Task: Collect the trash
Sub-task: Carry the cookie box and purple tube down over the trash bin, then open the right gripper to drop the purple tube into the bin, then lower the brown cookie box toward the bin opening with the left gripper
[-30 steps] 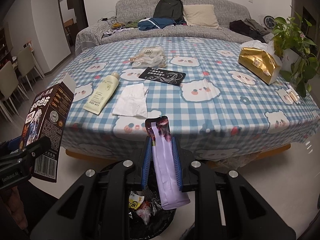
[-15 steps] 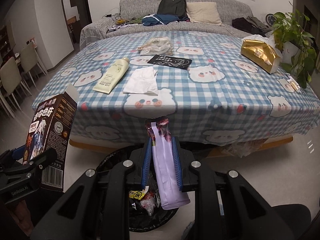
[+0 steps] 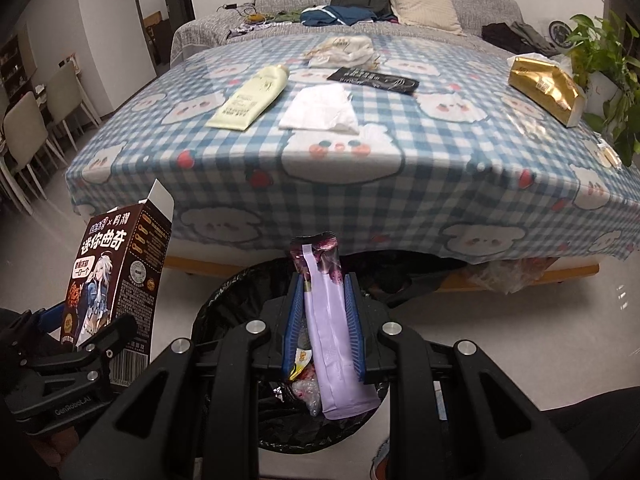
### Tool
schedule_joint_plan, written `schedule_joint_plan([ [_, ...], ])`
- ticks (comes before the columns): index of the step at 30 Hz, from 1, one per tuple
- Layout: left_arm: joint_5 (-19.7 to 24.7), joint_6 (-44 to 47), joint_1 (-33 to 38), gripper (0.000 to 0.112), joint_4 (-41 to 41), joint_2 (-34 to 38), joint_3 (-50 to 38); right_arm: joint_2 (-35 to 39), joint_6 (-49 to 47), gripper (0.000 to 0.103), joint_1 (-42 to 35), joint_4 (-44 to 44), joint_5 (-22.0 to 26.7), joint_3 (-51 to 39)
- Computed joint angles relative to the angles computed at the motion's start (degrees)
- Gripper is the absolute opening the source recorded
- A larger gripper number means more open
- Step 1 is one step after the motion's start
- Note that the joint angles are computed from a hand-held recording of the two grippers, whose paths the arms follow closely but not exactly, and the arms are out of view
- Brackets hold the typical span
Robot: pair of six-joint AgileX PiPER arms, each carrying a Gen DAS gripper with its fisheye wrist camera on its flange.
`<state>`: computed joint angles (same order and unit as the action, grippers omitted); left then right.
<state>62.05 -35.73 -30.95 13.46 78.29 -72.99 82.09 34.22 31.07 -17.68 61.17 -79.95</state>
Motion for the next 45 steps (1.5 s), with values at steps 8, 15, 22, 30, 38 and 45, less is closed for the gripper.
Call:
schedule_joint_plan([
  [8, -3.82, 1.75, 4.02, 0.092, -3.08, 0.59, 5.13, 4.59, 0.62, 0.021, 2.36, 1.56, -2.47, 1.45],
  [15, -9.79, 1.93, 5.08, 0.092, -2.67, 3.0, 9.65, 8.42, -0.13, 0.021, 1.91, 3.75, -5.61, 3.25],
  [22, -14.73, 2.74, 5.91, 0.092, -4.46, 5.78, 12.6, 11.7, -1.22, 0.021, 0.33, 5.36, -9.07, 5.54],
  [30, -16.63, 2.63, 6.73, 0.092, -3.41, 7.99, 13.64, 15.03, -0.47, 0.024, 0.59, 4.8, -11.32, 6.4],
  [38, -16.05, 0.38, 4.93, 0.092, -2.3, 9.41, 12.38, 14.02, -0.49, 0.066, 0.33, 3.53, -12.31, 7.02],
  [45, -14.25, -0.45, 2.1, 0.092, -2.29, 10.56, 9.5, 9.15, -0.91, 0.093, -2.57, 3.47, -13.69, 10.21],
])
